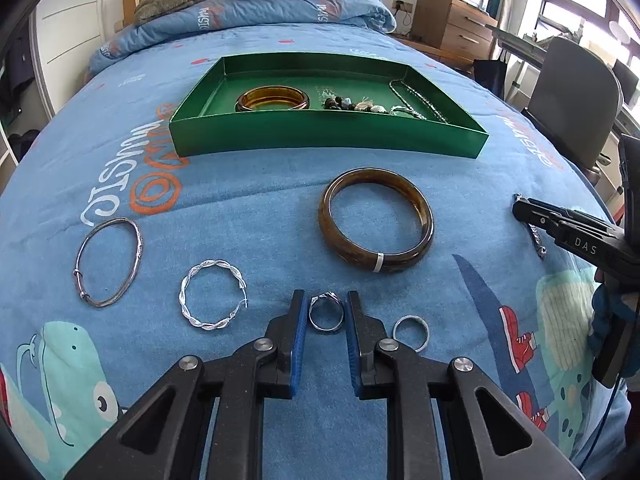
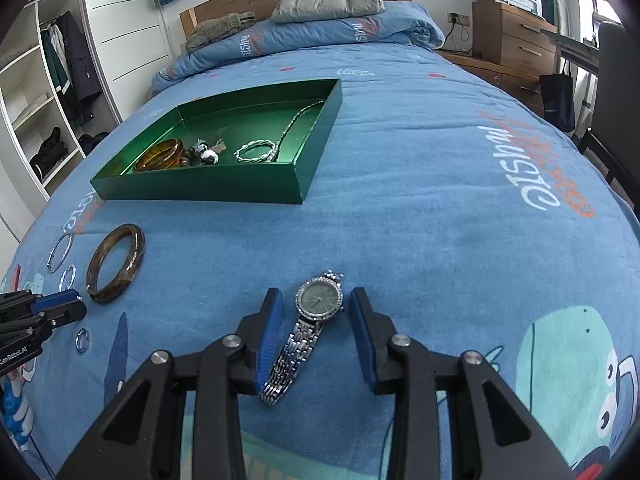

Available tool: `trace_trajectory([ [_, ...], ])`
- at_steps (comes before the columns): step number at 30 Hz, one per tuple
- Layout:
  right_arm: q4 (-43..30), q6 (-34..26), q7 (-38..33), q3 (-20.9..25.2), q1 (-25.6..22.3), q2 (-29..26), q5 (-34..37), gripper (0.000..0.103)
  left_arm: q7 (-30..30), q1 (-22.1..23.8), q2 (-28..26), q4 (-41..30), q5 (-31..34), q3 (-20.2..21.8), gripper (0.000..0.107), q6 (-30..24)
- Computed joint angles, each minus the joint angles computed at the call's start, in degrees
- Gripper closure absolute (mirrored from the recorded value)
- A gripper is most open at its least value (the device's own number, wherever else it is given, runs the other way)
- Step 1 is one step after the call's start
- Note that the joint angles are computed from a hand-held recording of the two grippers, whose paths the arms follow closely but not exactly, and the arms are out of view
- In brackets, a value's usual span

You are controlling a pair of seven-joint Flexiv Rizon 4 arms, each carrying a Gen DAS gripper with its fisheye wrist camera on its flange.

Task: Organize jewelry
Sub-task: 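Grasp a small silver ring with the left tool while the right tool grasps the silver wristwatch, then lower the ring and watch into the green tray and open both tools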

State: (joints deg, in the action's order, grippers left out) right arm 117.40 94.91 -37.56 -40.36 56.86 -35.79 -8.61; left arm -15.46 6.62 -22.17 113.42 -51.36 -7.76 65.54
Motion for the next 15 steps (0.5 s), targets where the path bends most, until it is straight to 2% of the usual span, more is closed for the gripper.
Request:
trace_trajectory([
  [5, 1.7, 2.2, -0.9, -1.3, 1.7, 1.0, 1.4, 0.081, 1.1, 0.2, 1.4, 0.3, -1.7, -0.1, 0.088, -0.6],
  [9, 2.6, 3.5, -2.8, -4.3, 5.0, 1.8, 3.7, 0.081, 1.5, 0.3, 2.3, -0.9, -3.6, 0.4, 0.088, -1.9],
  [15, 0.2, 3.7, -6.4, -8.2, 7.8, 2.9, 5.5, 0.081, -1.3, 1.0, 0.8, -7.2, -3.5, 1.4, 0.089, -3.5],
])
